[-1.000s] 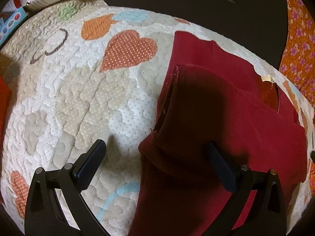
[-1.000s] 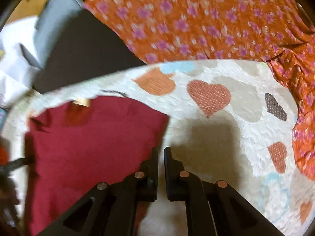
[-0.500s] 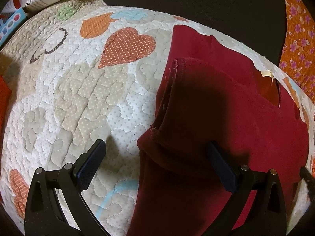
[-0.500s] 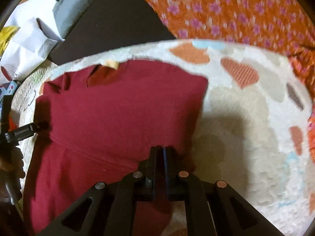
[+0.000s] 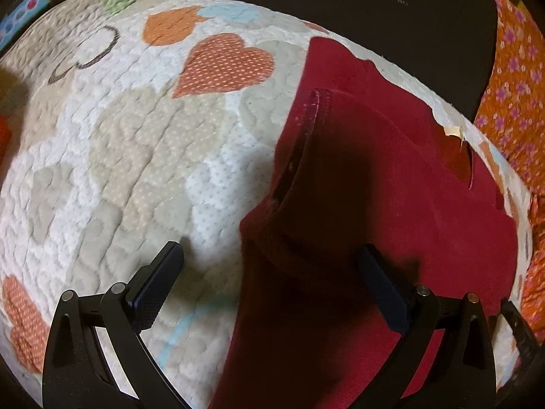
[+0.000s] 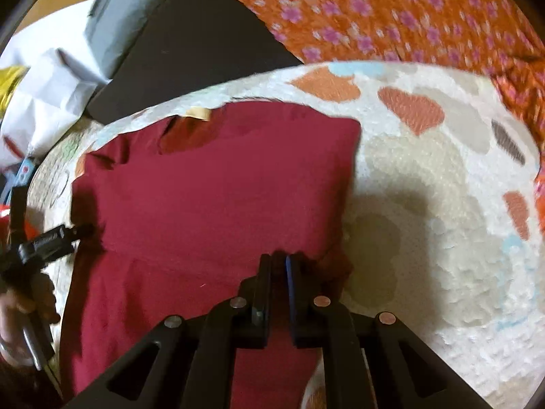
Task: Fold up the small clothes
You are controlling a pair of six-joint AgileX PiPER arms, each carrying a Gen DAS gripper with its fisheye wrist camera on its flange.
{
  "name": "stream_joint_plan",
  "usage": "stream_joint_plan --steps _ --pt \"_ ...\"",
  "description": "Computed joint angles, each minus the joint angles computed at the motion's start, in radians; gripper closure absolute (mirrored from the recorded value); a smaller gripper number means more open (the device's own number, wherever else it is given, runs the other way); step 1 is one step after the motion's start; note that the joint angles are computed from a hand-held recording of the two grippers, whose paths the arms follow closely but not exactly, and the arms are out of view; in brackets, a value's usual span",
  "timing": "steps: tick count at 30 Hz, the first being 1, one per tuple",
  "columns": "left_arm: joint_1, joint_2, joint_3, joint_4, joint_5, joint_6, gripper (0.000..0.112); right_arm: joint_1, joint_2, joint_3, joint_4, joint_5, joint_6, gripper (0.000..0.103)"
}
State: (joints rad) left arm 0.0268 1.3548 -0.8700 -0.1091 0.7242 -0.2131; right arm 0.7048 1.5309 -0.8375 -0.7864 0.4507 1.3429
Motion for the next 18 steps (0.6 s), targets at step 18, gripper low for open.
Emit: stream_joint_plan --steps 18 --pt "0.168 -0.525 0.181 -0.117 0.333 0.229 0.010 0.283 0.042 0.067 -0.002 0.064 0.152 0.088"
